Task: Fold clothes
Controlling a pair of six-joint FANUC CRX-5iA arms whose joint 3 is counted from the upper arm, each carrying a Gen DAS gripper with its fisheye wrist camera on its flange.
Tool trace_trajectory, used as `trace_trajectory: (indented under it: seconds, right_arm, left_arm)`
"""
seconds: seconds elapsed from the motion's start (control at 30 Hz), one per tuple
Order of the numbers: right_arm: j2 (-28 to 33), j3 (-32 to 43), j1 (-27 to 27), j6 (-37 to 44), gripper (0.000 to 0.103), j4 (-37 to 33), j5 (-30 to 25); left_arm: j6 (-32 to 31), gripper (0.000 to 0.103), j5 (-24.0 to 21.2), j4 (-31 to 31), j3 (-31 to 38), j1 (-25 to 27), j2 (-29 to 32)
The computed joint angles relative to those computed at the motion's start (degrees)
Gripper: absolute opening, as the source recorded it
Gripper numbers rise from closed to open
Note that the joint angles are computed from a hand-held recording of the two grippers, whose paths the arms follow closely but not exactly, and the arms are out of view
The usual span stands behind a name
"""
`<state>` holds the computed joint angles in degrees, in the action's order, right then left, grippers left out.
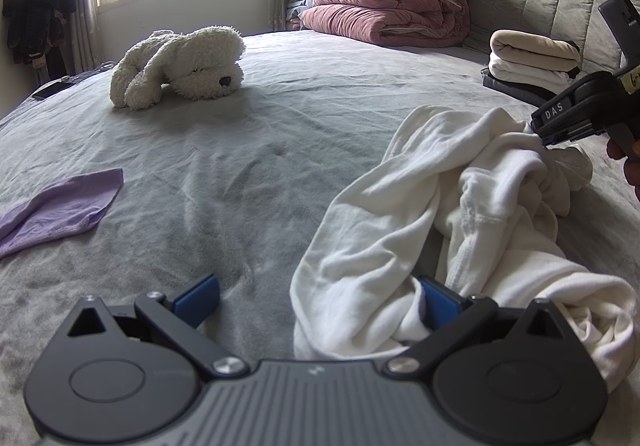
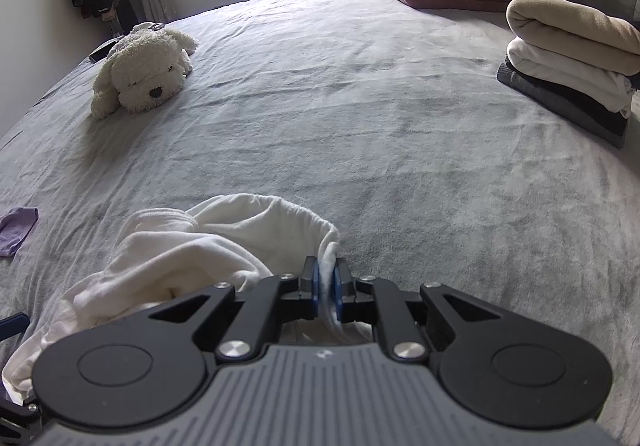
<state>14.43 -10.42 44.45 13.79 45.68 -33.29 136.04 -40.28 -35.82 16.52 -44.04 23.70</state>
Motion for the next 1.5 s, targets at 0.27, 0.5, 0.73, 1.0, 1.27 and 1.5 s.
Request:
trace_trajectory:
  seconds: [0.27,0.5,0.73,1.0,1.27,1.5]
  right_arm:
    - [-1.5,-1.6,-0.3,-0.9,0.013,1.8,1.9]
    - [-2.7,-3.0,-1.3,-2.7,0.013,3.2,3.1]
    - [-3.3,-1.2,-2.5,4.6,0.022,-5.7,4.1]
    - [-3.9,-0.2,-4.1,10.9,0.055,-13.5,5.0]
    - [-2.8,4.2,-5.1,25.3,0.042,-29.2,2.9]
    - [-2.7,5.7,-5.4,27.5,0.032,-33.7,3.1]
  left_arm:
    - [0.0,0.103,-0.1,0.0,0.1,-0.1,0.1]
    - [-1.5,0.102,-6.6,1.7,5.1,-0.4,1.9]
    - [-10.7,0.102,-3.9,11.5,6.7,2.9,2.0]
    - [-19.3,0.102,-1.7,23.2,11.5,6.4,6.3]
    - [-17.5,0.095,-2.4,25.7,16.5,7.1,10.6]
    - [-21.2,0.078,-3.4,33.6,17.7,7.3,13.6]
